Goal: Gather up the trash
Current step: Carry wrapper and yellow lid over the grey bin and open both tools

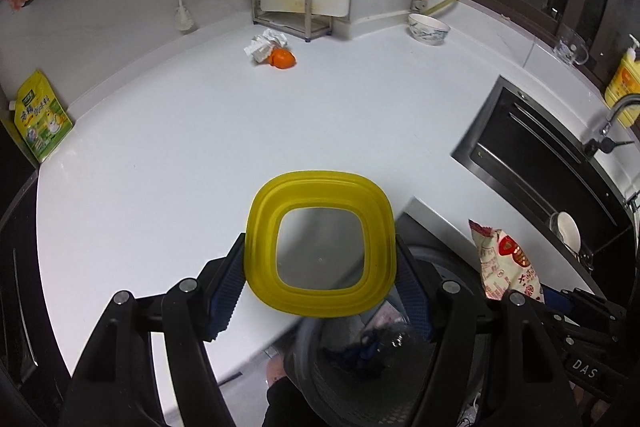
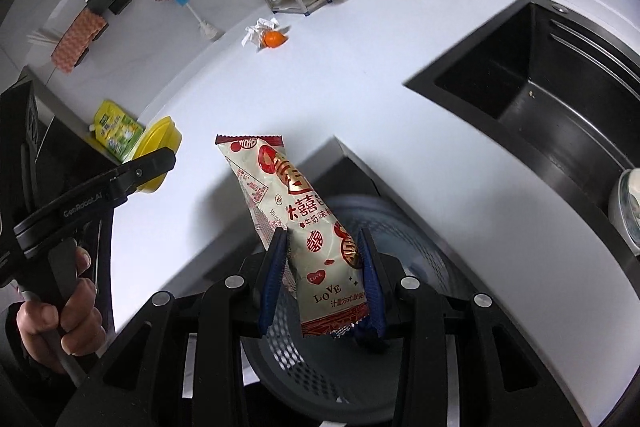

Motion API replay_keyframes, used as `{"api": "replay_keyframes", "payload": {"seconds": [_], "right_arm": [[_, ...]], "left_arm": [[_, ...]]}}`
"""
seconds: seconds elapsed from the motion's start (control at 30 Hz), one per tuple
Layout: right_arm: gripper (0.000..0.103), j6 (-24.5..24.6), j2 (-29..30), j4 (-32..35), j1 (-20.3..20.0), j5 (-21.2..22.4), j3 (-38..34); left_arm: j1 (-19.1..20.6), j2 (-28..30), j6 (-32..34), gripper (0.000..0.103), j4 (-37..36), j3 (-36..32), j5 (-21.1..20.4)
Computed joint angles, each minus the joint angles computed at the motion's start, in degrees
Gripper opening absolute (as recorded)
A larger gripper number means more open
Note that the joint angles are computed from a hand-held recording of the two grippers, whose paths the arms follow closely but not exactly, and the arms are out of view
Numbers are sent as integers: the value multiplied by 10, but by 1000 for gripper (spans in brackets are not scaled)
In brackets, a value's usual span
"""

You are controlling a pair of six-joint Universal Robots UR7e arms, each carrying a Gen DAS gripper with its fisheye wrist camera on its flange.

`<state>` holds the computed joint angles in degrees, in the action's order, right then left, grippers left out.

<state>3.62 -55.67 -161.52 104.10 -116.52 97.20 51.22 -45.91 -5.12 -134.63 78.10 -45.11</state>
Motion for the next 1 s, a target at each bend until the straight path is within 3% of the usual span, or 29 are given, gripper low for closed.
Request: {"api": "replay_keyframes", "payload": {"seconds": [0.47,1.0], "right_arm": [[35,-11,-52,-13,-26,34,91],[36,16,-15,5,-50,28,87]], "left_arm": [[-28,-39,-92,67,33,107,4],[-1,-18,-107,69,57,121,-26]]}}
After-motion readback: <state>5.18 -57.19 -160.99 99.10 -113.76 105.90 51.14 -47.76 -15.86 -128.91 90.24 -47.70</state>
